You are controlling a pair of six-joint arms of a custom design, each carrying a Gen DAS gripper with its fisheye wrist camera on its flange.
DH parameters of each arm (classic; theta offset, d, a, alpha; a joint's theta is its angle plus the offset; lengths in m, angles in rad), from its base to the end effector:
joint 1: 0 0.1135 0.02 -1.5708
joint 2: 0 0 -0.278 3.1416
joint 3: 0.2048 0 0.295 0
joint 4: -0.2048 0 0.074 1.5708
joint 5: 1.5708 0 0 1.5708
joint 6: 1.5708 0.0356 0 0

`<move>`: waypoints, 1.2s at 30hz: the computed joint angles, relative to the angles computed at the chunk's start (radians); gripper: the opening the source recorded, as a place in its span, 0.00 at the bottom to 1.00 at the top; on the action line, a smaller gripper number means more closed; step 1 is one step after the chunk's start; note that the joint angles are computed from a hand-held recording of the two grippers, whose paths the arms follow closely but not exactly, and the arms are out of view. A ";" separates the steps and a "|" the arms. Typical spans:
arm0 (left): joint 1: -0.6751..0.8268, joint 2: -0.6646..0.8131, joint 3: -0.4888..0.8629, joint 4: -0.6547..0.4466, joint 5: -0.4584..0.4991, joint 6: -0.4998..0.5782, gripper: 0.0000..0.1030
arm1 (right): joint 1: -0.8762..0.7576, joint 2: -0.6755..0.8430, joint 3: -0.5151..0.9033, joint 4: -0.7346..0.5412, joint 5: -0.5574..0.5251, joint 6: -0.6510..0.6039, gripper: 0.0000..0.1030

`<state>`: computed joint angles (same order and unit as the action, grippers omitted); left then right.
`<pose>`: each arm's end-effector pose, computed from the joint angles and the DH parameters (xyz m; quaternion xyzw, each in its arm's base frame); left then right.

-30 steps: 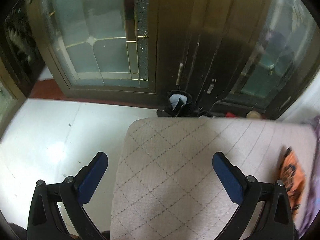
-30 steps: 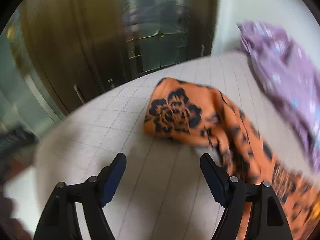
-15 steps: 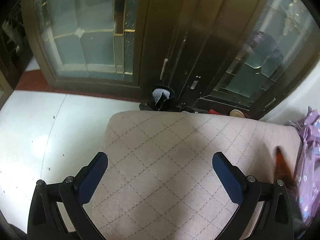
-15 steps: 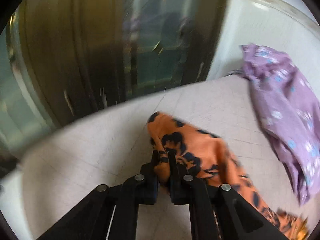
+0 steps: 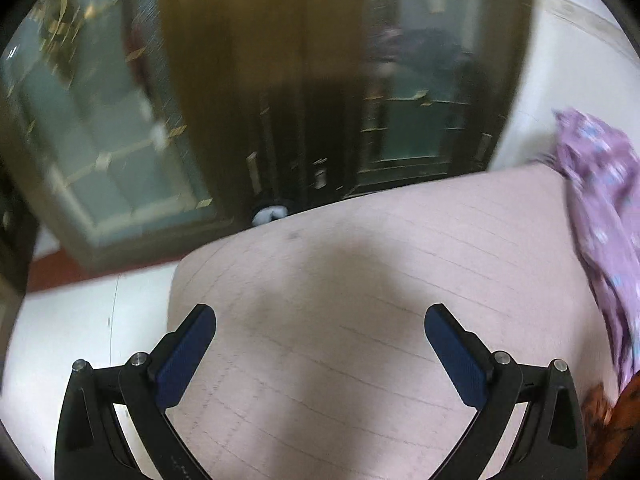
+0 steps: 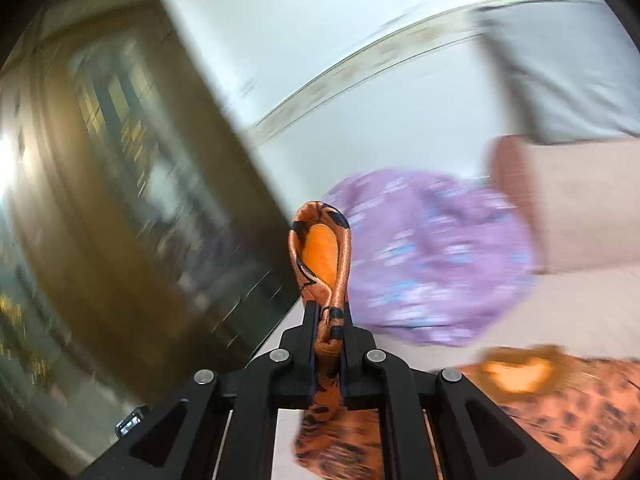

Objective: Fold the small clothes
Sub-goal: 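Lift the held sleeve and fold it across the blouse body with the right gripper, then lay the folded side flat onto the blouse and open the right gripper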

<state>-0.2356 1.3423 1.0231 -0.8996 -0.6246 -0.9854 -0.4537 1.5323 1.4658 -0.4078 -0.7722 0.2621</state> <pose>0.2825 -0.0464 0.2540 -0.3931 0.8522 0.1523 0.3099 0.3614 -0.1486 0.3865 0.0931 0.8093 0.2737 0.5114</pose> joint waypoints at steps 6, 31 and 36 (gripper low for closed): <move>-0.254 0.124 0.117 -0.004 -0.117 0.019 1.00 | -0.364 0.087 -0.077 -0.091 -0.096 -0.103 0.08; -0.547 0.524 0.363 0.036 -0.119 0.269 1.00 | -0.608 0.355 -0.148 -0.134 -0.149 -0.354 0.36; -0.541 0.552 0.379 0.009 -0.126 0.279 1.00 | -0.535 0.428 -0.119 -0.173 -0.040 -0.372 0.36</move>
